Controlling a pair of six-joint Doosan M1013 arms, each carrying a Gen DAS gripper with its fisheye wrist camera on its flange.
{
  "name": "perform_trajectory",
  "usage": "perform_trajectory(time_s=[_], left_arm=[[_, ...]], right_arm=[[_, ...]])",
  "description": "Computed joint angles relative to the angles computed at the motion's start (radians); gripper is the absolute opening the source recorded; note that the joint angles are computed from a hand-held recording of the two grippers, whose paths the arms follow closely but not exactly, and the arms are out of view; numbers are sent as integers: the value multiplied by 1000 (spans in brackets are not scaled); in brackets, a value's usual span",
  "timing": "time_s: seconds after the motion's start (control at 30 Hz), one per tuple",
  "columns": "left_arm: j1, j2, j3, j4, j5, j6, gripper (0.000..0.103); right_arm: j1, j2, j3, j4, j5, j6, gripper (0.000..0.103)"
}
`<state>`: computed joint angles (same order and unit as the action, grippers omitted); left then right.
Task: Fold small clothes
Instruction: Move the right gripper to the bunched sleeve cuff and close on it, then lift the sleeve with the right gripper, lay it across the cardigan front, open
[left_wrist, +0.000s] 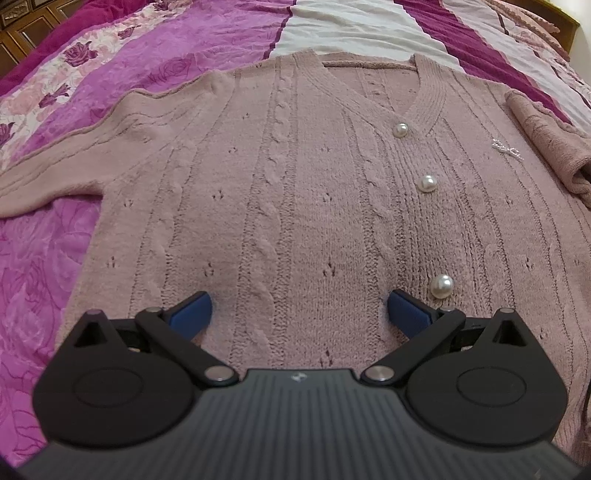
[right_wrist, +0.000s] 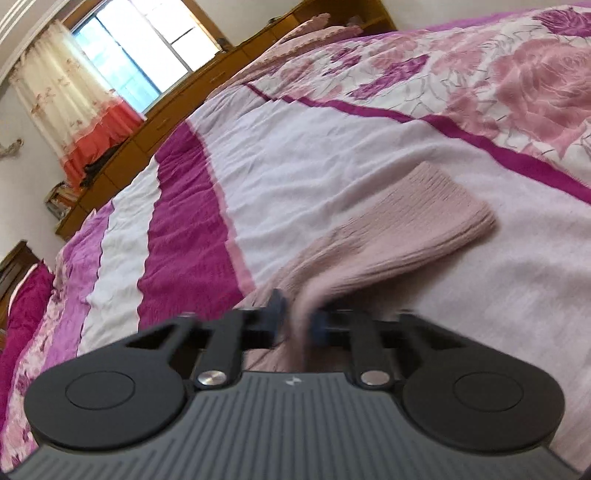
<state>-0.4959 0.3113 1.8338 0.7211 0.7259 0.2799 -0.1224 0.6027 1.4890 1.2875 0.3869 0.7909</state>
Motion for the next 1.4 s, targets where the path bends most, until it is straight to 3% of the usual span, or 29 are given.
perform_trajectory(time_s=[0.3,0.57,1.0,1.2,1.4], left_arm=[[-1,-4,4,9,-5,-8,103],[6,-23,20,5,-37,-21,103],[12,-72,51,74,-42,-83,103],[22,-94,68,120,-27,-128,103],[35,-114,92,148,-17,-180,103]], right_arm=[[-28,-73,64,508,-16,-565,6],[-62,-153,110,717,35,-789,6],[-19,-218,163,701,136,-779,6],[45,-239,180,694,161,-786,6],[132,-249,186,701,137,-795,6]])
